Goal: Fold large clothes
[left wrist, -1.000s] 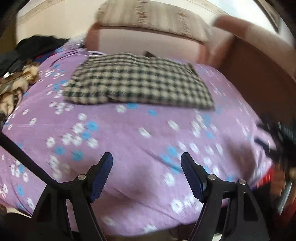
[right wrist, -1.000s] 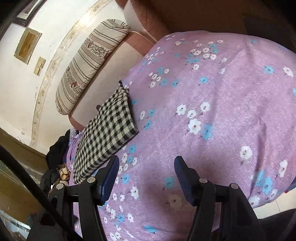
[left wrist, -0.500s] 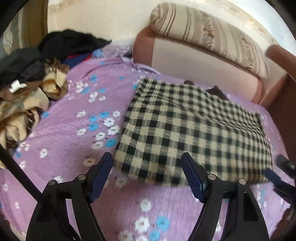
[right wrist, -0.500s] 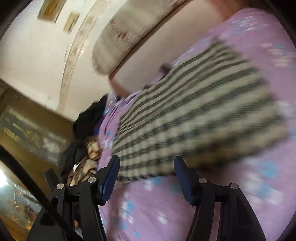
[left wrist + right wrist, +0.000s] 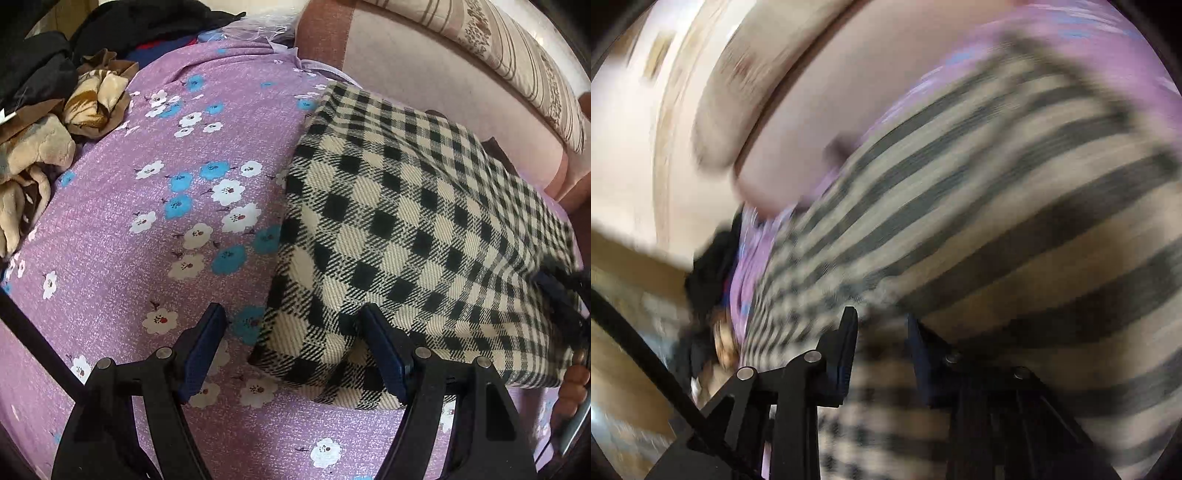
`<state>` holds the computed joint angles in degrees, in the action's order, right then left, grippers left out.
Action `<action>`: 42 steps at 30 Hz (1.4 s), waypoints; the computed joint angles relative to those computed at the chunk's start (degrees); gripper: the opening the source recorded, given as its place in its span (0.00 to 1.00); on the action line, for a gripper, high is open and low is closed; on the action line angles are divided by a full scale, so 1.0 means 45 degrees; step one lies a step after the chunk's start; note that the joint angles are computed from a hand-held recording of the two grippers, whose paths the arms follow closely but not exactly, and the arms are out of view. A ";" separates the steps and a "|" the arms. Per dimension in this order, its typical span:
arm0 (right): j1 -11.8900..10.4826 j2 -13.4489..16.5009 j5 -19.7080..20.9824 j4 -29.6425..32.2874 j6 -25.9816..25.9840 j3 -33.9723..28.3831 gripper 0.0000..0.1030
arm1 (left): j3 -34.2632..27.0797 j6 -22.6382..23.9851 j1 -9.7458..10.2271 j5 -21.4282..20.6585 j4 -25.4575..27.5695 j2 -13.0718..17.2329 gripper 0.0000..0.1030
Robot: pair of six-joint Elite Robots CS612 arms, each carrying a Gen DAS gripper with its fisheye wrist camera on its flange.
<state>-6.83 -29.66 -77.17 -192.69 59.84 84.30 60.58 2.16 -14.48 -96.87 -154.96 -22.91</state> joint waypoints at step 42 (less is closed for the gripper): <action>0.1556 -0.2846 0.0412 -0.0304 -0.0852 0.2753 0.56 | 0.4799 0.0574 0.0542 -0.0978 -0.4554 -0.2496 0.88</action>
<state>0.17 -42.47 -75.32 -194.06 56.00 96.69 82.17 4.74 -12.04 -101.27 -175.45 -34.15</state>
